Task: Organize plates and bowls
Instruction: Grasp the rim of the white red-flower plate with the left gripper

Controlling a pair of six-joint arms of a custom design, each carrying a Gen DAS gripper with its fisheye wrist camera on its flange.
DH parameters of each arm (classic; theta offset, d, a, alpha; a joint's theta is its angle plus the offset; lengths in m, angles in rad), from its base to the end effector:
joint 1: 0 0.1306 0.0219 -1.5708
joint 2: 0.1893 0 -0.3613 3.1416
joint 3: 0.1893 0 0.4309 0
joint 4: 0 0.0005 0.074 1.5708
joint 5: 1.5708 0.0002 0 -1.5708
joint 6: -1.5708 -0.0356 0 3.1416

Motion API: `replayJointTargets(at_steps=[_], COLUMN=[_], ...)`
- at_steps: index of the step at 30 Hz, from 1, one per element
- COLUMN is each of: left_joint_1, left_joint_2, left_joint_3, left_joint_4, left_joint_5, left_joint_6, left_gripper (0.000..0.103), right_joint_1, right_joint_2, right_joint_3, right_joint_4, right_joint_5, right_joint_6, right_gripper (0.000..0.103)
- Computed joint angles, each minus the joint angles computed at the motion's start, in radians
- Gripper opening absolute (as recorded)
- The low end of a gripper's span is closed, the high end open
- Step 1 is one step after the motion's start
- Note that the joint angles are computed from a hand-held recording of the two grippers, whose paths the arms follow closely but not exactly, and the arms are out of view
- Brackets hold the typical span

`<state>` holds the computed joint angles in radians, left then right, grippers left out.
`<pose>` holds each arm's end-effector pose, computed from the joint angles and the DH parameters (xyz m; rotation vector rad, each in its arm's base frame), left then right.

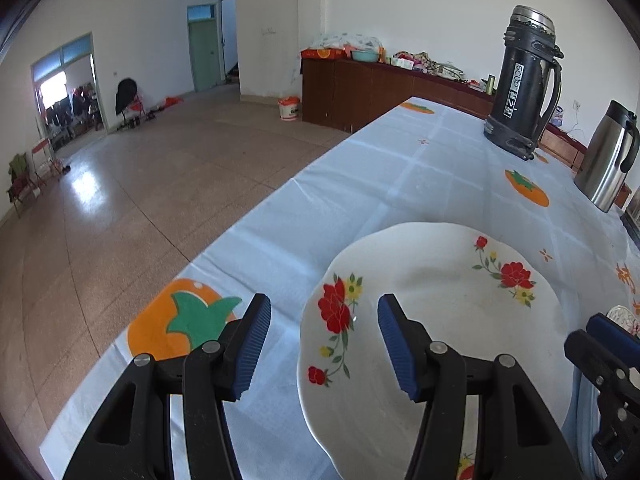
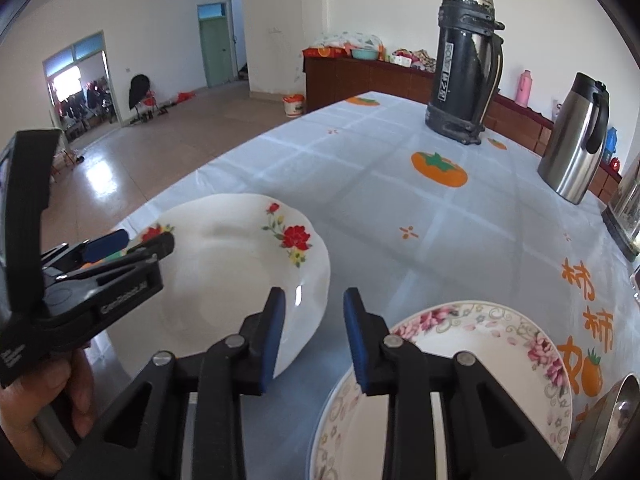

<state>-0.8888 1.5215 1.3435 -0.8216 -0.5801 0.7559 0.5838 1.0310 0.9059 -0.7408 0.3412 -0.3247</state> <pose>0.3629 -0.4168 0.3247 -0.0493 2.3510 -0.0282 0.3363 0.2073 0.3341 -0.1570 2.3662 0.0156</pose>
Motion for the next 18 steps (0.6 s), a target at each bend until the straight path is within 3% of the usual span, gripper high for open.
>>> replayJointTargets(at_steps=[7,12,18], left_joint_1=[0.012,0.024,0.020], left_joint_2=[0.008,0.003,-0.005], left_joint_3=[0.004,-0.007,-0.015], left_joint_4=[-0.005,0.029,0.042], left_joint_5=[0.046,0.102,0.090], left_joint_6=[-0.001,-0.015,-0.013], left_gripper=[0.059,0.039,0.036], right_joint_1=[0.008,-0.004,-0.008], right_joint_2=[0.083,0.094,0.066], right_joint_3=[0.062,0.071,0.047], right_joint_4=[-0.067,-0.087,-0.052], right_joint_5=[0.023,-0.005,-0.023], right_joint_6=[0.017,0.017,0.021], right_gripper=[0.024,0.022,0.018])
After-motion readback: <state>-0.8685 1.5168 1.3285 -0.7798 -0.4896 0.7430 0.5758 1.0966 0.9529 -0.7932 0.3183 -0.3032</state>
